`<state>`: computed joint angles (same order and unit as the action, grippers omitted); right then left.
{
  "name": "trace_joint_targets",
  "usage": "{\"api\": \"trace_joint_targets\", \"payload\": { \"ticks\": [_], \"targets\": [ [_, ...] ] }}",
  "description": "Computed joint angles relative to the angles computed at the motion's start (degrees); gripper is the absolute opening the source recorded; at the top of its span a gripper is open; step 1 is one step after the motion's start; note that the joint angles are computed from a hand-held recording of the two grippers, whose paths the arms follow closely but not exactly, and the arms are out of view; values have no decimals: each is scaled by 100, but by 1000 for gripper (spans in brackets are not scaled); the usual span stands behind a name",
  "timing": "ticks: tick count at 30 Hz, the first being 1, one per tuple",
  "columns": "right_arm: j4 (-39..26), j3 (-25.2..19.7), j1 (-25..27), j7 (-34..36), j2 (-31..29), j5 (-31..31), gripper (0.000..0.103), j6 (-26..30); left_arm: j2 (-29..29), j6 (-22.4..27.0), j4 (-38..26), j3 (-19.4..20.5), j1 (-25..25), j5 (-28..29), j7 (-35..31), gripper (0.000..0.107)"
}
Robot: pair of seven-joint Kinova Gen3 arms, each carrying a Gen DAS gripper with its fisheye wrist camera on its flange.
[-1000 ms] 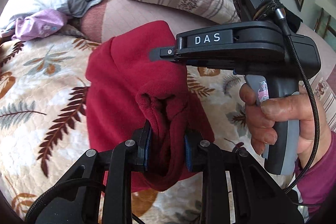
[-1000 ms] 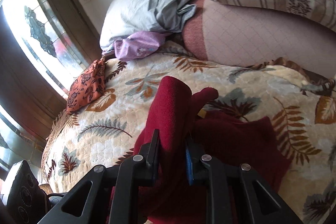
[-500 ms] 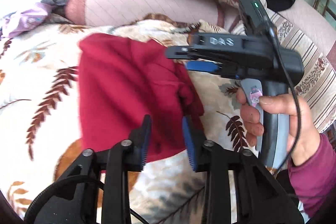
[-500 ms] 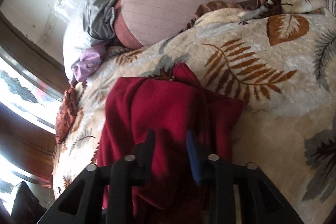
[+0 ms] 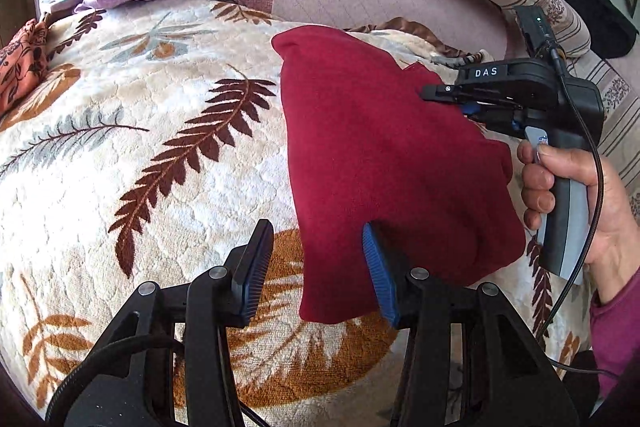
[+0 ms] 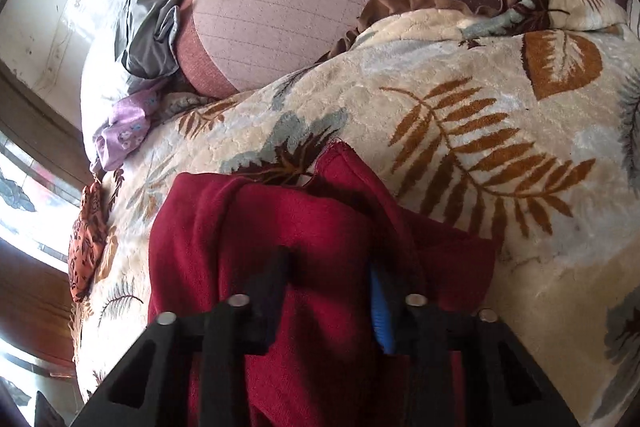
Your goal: Fold small clothes
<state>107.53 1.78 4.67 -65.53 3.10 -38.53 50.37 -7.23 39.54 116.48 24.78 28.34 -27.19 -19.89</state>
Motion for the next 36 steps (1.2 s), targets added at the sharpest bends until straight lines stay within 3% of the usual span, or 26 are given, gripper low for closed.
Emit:
{"api": "trace_joint_targets", "payload": {
  "ticks": [1,3,6,9,12,15,16,17,22,24,25,26,29,31,33,36],
  "targets": [
    [83,-12,21,182,-88,-50,12,-95,-7,3,-13,3,10,0,-20,46],
    [253,-18,-45,528,-407,130,9,-390,20,-33,-21,7,17,-6,-34,46],
    [512,-27,-105,476,-795,610,8,-877,122,-98,-31,26,57,-19,-18,46],
    [475,139,-268,159,-558,853,8,-759,183,-26,-53,17,143,-123,88,46],
    [449,381,-210,406,-632,407,9,-459,199,103,-78,21,232,-272,186,46],
    [420,641,42,573,-935,36,31,234,212,105,-94,-49,286,-248,161,46],
    [490,868,-34,714,-1078,-98,49,467,215,97,-95,-68,297,-234,153,46],
    [564,988,-19,852,-1211,-194,60,700,216,100,-98,-78,306,-227,155,46],
    [963,985,52,993,-1575,-159,63,1090,238,181,-117,-16,350,-367,368,46],
    [1037,908,-28,968,-1385,-182,58,1037,249,250,-137,9,409,-446,429,46],
    [1072,877,-55,1008,-1321,-236,35,979,235,265,-146,-3,442,-415,396,46],
    [1090,879,-108,1062,-1310,-276,26,910,213,264,-150,-15,468,-374,348,46],
    [1113,761,-206,1118,-1694,16,20,490,171,300,-169,46,505,-444,335,46],
    [1114,444,-52,988,-1902,420,20,237,208,226,-184,38,514,-453,262,46],
    [1215,231,14,808,-1843,784,20,-90,283,258,-234,29,530,-415,238,46],
    [1289,708,-299,758,-1601,632,20,14,332,396,-253,6,607,-469,288,46]
  ]
}}
